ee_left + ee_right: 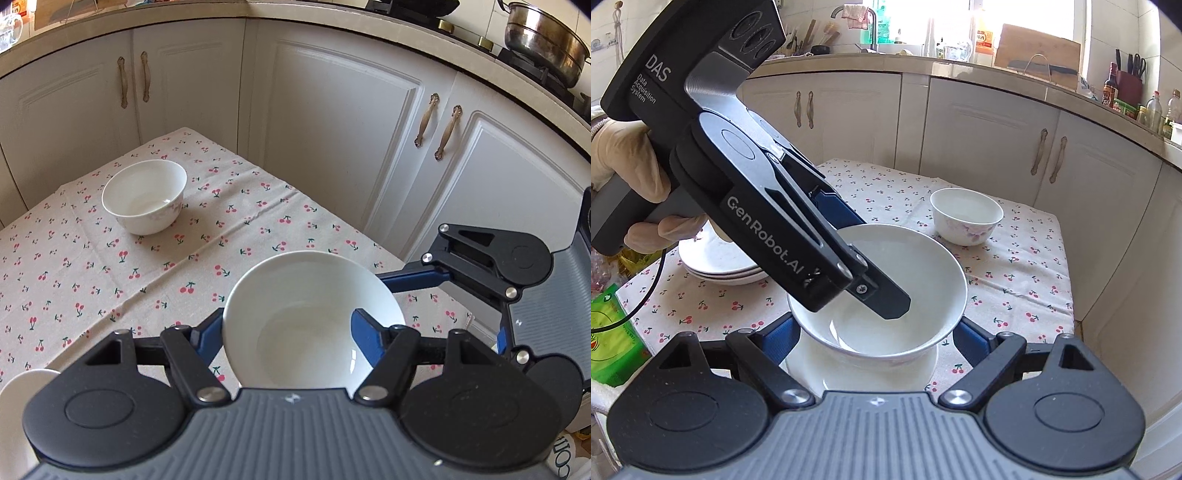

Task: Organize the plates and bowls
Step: 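Lower the white bowl into the pink-flowered bowl and open the left gripper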

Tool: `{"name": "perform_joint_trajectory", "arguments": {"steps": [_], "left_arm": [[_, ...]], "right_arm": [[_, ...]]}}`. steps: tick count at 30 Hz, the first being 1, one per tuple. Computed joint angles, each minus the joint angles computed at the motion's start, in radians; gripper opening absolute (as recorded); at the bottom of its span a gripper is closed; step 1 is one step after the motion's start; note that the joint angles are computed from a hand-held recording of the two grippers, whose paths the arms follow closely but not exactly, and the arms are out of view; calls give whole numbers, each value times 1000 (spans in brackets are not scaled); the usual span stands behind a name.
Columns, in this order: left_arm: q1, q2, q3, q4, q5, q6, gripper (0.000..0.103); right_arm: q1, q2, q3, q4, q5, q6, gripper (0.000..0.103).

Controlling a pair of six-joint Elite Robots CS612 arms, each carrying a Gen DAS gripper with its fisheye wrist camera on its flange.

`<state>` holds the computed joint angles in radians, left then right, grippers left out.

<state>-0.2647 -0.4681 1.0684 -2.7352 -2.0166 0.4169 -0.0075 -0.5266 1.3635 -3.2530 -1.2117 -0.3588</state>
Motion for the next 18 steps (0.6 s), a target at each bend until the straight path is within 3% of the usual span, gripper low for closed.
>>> {"name": "perform_joint_trajectory", "arguments": {"steps": [18], "left_arm": [[2, 10, 7, 27, -5, 27, 71]], "right_arm": [[2, 3, 6, 60, 3, 5, 92]]}}
